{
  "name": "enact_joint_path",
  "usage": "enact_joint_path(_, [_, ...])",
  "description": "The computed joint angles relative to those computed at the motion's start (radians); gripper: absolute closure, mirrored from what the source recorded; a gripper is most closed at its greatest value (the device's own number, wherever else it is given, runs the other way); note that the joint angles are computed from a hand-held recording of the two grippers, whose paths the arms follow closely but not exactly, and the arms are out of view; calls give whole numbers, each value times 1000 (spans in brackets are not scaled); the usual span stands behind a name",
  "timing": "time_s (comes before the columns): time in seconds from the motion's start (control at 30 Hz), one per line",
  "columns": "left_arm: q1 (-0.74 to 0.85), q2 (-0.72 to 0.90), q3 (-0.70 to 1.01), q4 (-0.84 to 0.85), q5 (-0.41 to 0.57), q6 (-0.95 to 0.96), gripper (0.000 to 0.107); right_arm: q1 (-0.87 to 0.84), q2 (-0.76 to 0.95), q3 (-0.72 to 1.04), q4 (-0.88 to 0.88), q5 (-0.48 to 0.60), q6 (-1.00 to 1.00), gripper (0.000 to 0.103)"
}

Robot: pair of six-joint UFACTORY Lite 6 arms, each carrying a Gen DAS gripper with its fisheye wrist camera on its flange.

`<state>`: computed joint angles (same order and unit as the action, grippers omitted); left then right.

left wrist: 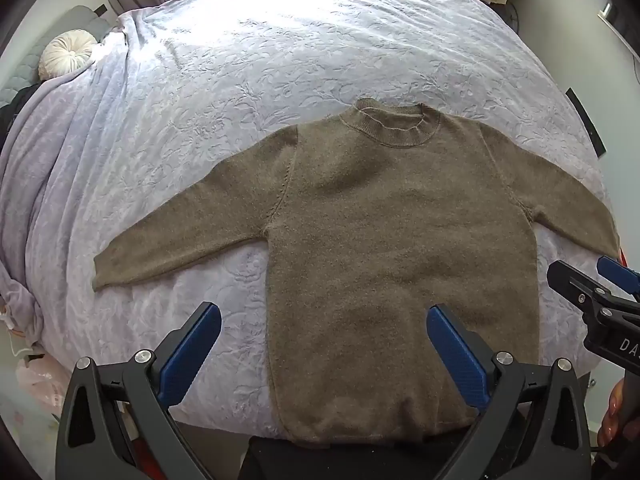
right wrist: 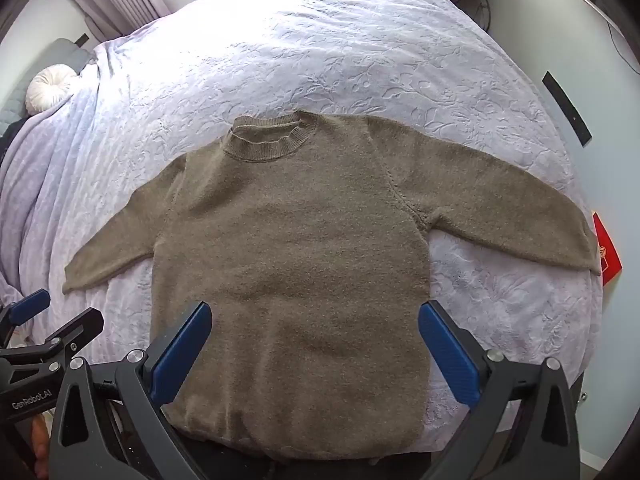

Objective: Fold small clothes

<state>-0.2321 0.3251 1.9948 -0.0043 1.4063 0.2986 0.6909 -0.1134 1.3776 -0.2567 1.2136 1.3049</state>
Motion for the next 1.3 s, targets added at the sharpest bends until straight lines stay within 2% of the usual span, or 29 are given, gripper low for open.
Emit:
enact_joint_path(0.93, [26, -10, -22, -38, 14, 15, 4, 16, -14, -25, -5, -1, 19, 0])
enact_joint_path(1.13, [19, -42, -73, 3, -45, 8, 4, 41, -3, -12, -13, 28, 34, 0])
enact_joint_path(1.3, [18, -30, -58, 19, -31, 2, 4, 40, 29, 28, -21, 54, 20, 0])
